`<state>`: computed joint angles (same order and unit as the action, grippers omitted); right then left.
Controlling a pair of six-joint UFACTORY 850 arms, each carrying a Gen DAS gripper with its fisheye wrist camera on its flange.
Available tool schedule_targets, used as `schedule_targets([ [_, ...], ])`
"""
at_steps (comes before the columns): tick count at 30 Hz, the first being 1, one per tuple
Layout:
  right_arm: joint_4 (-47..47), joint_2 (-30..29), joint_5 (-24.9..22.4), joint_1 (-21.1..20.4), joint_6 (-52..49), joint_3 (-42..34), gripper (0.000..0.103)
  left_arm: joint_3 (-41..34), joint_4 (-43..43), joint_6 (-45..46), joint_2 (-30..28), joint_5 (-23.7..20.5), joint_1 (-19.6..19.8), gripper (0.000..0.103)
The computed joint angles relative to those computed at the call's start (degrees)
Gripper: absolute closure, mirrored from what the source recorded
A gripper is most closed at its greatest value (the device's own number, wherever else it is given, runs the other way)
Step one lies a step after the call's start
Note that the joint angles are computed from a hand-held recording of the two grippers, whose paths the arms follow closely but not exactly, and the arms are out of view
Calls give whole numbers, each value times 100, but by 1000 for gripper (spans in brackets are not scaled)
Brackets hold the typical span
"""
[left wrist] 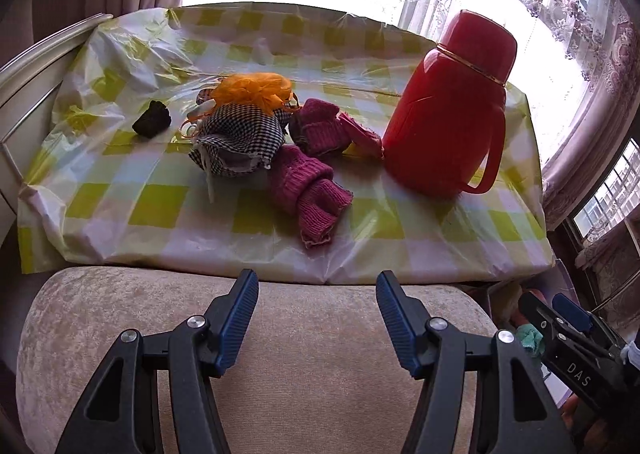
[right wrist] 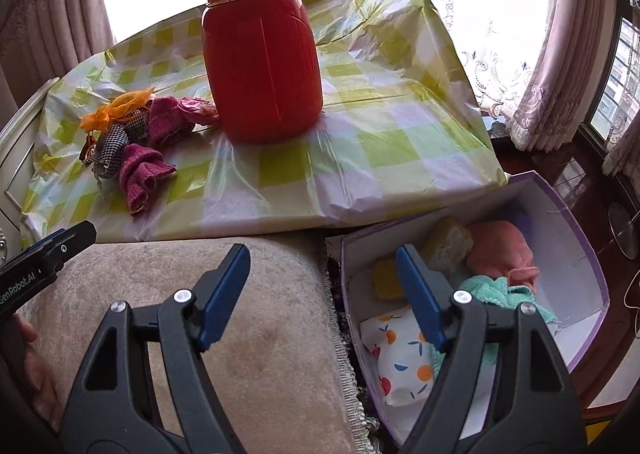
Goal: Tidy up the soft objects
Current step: 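Grasp the dark brown scrubber with left tool while right tool grasps pink knit mitten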
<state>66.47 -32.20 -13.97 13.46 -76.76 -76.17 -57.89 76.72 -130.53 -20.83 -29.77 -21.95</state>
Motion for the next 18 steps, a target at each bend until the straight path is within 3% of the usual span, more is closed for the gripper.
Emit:
schedule_targets([
  [8, -174, -331, -537, 328, 193, -461, 28, 516, 22, -530, 318, -238, 482, 41],
  [18, -622, -776, -716, 897, 118, -1018, 28, 734, 283, -1000, 363, 37, 1183, 41],
])
